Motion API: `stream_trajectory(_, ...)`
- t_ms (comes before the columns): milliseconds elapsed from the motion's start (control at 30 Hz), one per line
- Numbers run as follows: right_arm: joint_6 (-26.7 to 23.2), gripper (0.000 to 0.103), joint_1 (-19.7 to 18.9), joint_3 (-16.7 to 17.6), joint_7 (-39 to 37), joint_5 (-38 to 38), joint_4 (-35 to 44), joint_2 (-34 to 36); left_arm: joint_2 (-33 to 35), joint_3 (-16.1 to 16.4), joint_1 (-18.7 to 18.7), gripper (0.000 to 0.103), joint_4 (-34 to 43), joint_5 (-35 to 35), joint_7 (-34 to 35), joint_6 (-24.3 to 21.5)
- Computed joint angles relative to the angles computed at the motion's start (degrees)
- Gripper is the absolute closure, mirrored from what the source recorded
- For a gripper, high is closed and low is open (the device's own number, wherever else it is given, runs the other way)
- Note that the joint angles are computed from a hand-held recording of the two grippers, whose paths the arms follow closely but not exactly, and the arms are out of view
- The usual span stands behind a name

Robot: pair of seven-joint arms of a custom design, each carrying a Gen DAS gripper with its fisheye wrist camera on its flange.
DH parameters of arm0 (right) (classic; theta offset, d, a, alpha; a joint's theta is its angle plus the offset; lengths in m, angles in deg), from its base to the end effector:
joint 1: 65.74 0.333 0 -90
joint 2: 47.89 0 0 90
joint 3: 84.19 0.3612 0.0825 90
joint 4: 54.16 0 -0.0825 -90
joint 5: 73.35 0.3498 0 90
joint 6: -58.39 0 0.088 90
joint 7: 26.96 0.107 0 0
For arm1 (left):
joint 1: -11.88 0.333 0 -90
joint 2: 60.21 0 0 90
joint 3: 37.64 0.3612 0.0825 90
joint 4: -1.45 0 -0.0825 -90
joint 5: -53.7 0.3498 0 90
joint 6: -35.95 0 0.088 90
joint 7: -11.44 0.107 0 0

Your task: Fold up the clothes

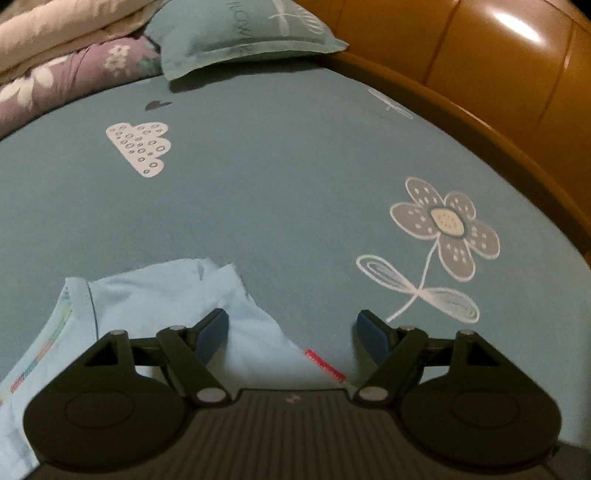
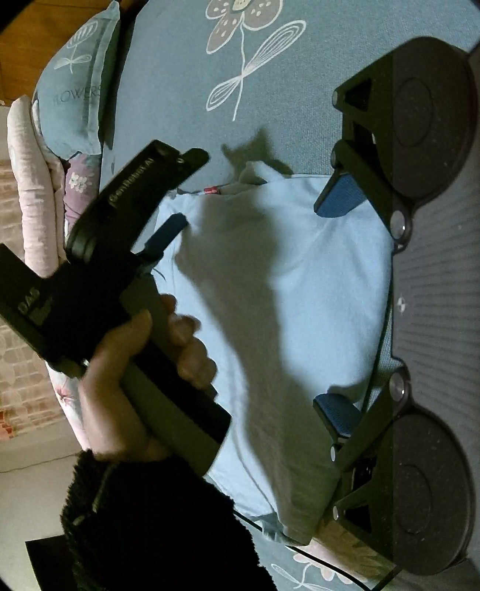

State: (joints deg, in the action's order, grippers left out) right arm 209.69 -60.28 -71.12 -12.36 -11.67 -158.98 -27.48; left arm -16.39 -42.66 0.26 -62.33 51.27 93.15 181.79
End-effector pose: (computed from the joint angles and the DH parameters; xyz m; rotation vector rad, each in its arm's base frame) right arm 0.6324 0.1692 0.4433 -2.0931 0.9209 -0.1767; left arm 0.7773 -0.2020 0.4810 -1.8541 1.9956 -0.8638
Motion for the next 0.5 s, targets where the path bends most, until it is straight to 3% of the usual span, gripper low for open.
stream_trajectory(133,-0.30,0.000,0.04,-0.03,0.13,-0.61,0.11,-0.07,-4.95,1.26,-0.85,0.026,-6.03,1.99,-0.55,0.29)
stream_trajectory(267,-0.43,0.000,0.50,-0.38,2.16,-2.75,0.67,0.01,-14.03,3.43,-2.22,0.026,-16.82,6.55,-2.24,-0.37)
stream_trajectory(400,-1.34,0.000,1.04,-1.04,7.83,-6.81,1.45,-0.61,-24.59,3.77,-2.33,0.023,-29.61,10.25,-7.86,-1.66)
stream_trajectory(500,-3.35,0.000,-0.71,-0.51,7.28,-4.79,0.95,-1.89,-31.47,3.03,-1.94,0.023,-38.27,13.52,-13.28,-2.63)
